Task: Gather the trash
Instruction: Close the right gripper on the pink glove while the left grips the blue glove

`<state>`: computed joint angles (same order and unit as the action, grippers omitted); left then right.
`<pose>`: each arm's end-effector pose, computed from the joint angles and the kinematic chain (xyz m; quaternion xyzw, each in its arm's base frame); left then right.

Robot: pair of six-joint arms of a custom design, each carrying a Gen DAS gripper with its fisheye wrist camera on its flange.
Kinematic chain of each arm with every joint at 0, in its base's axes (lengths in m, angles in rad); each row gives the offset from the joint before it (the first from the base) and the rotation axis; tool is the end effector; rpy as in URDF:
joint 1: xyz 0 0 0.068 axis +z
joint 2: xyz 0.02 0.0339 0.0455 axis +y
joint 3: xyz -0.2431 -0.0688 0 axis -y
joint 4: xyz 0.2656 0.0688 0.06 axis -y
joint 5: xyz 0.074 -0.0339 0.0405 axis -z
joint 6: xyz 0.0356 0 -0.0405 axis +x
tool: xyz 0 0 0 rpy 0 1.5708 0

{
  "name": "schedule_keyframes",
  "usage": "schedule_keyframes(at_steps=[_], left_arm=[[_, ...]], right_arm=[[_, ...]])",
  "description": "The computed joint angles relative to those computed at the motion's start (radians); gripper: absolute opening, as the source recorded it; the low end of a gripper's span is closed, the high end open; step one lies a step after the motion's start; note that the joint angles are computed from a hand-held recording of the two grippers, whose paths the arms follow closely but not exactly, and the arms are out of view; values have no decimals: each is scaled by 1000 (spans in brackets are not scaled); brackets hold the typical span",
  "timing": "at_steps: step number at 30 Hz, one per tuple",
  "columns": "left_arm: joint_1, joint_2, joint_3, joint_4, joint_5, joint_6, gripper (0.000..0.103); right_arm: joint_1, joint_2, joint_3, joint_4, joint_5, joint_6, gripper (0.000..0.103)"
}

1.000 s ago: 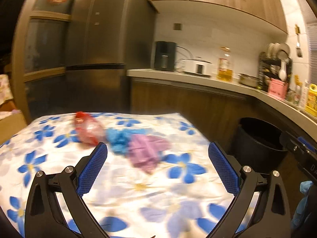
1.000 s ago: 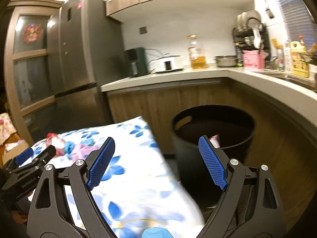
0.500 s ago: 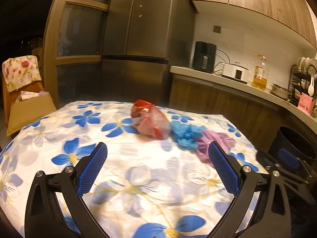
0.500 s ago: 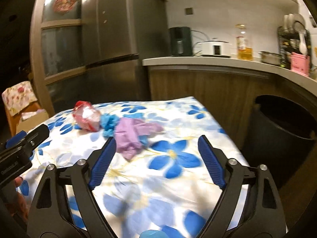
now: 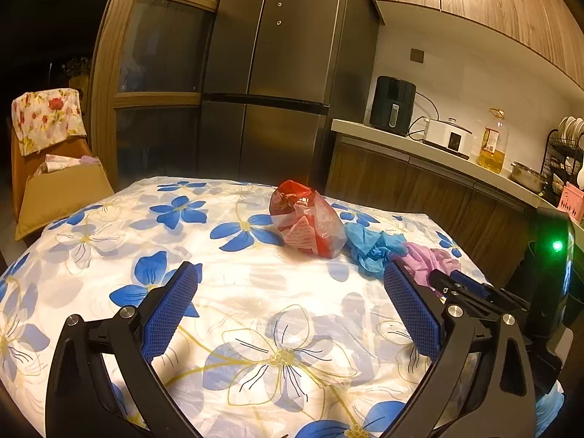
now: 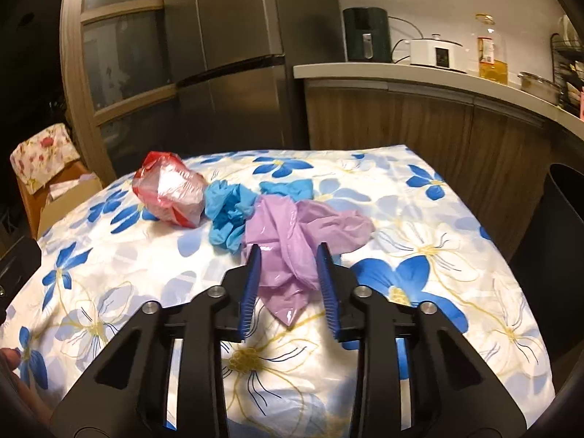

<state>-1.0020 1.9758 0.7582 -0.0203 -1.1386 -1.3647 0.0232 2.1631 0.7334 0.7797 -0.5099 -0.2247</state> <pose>0.1851 -0.2295 0.0245 -0.2377 0.8009 0.0716 0.5449 0.3356 0.0252 -0.0029 -0.2184 0.8464 0.1815 0.4505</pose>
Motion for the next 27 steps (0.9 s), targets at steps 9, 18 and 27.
schedule_keyframes(at_steps=[9, 18, 27], left_arm=[[0, 10, 13, -15, 2, -5, 97], [1, 24, 34, -25, 1, 8, 97], [87, 100, 104, 258, 120, 312, 97]], right_arm=[[-14, -4, -13, 11, -52, -15, 0], [-179, -127, -129, 39, -236, 5, 0], [-335, -186, -167, -11, -351, -38, 0]])
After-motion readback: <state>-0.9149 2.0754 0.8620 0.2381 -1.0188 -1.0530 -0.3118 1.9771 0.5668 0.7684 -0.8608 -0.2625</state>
